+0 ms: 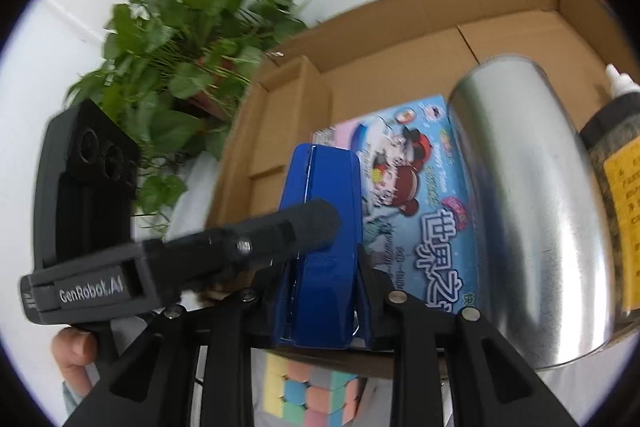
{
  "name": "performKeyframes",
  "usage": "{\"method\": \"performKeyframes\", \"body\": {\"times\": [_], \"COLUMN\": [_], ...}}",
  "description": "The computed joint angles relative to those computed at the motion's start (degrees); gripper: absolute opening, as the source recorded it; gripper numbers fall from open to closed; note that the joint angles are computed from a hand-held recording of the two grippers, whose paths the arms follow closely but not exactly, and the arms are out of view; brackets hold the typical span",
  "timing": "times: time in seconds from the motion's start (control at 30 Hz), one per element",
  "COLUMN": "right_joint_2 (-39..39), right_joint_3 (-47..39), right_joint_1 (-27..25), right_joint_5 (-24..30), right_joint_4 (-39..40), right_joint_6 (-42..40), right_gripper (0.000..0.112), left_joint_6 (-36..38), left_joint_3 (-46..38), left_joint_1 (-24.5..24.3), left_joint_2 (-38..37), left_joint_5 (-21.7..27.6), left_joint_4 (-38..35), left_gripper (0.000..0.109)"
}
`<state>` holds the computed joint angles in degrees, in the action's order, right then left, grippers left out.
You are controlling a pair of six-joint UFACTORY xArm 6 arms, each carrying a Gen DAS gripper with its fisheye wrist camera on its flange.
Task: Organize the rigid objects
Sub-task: 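Carry the stapler into the box beside the picture box with the right gripper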
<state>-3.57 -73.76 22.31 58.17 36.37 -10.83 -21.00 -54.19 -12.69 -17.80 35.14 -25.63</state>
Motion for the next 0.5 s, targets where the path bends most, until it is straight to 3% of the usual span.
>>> {"method": "performKeyframes", "body": {"times": [0.07, 0.13, 0.2, 0.37, 0.5], "right_joint_2": [-0.62, -1.25, -1.29, -1.24, -3.26], "right_joint_3": [1.37, 2.13, 2.38, 2.26, 3.71], "right_joint_1": [0.34, 1.22, 1.83, 3.05, 2.19], "right_joint_5": [-1.4, -2.74, -2.97, -1.71, -1.6], "right_joint_4": [-0.27, -2.05, -2.07, -3.21, -5.21], "right_joint_6": [0.2, 1.23, 1.29, 1.79, -1.17], "right_gripper": [0.026, 0.028, 0.033, 0.036, 0.04], "left_joint_6": [0.14, -4.15, -5.6, -15.4, -24.11], "left_joint_3": [0.21, 0.09, 0.88, 6.24, 10.12], "left_joint_1": [0.75, 1.03, 1.32, 1.1, -0.97], "left_joint_2": [-0.38, -1.1, -2.76, -12.32, -21.06], "left_joint_5": [-1.51, -1.43, -1.54, -1.05, 2.66], "left_joint_4": [0.2, 6.82, 8.87, 19.74, 29.16], "left_gripper": [0.065, 0.07, 0.07, 0.07, 0.07]}}
